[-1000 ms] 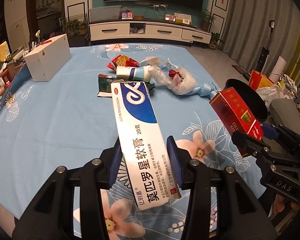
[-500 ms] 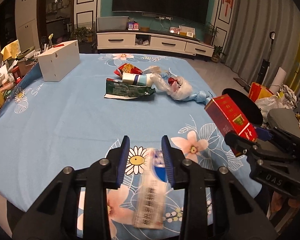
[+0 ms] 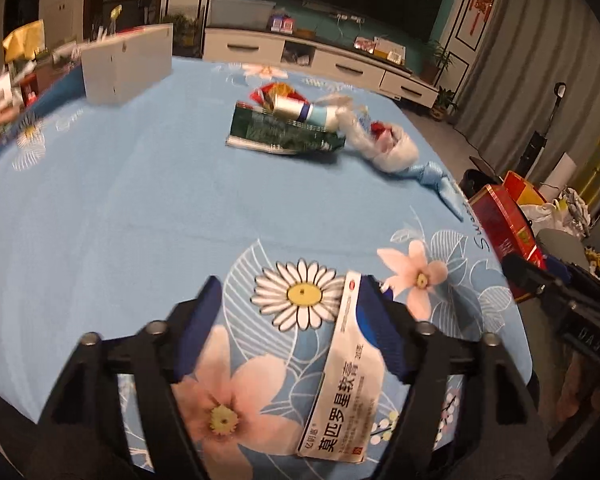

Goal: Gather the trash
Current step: 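Carry both boxes over the black bin and open both tools to drop them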

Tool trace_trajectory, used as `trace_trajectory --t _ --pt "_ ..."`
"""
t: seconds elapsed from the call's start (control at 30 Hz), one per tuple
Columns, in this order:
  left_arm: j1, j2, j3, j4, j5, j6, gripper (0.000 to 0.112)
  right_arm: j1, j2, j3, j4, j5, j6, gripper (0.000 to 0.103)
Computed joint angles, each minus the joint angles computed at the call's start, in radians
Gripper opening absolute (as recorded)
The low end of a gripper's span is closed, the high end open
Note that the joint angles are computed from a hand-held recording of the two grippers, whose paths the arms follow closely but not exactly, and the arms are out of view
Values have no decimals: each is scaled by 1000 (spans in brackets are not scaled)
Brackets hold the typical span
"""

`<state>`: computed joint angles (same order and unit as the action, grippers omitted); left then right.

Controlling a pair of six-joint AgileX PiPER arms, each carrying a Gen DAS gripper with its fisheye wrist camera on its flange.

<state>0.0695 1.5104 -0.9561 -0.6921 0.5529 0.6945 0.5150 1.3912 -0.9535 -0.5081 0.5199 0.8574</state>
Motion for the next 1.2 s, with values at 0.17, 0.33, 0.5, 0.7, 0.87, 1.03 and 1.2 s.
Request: trace_trajectory --t 0.17,0.33,0.5,0.7,0.87,1.03,1.2 --pt "-43 30 14 -8 38 38 74 -45 -19 36 56 -38 -43 57" --pt "-149 29 36 169 -12 -78 67 -93 -36 68 109 -75 -89 57" --pt "-219 17 43 275 -48 -167 42 -122 -53 91 138 -103 -113 57" --pt "-189 44 -19 165 15 -131 40 -169 -84 129 176 -143 -151 57" --pt "-235 47 -97 223 22 -219 40 -230 -106 154 263 -183 -234 57" --pt "-320 75 -193 317 23 -340 40 -303 -138 181 385 -219 -363 57" --pt "-403 106 -281 410 41 -436 40 -408 -165 207 578 -250 -572 57"
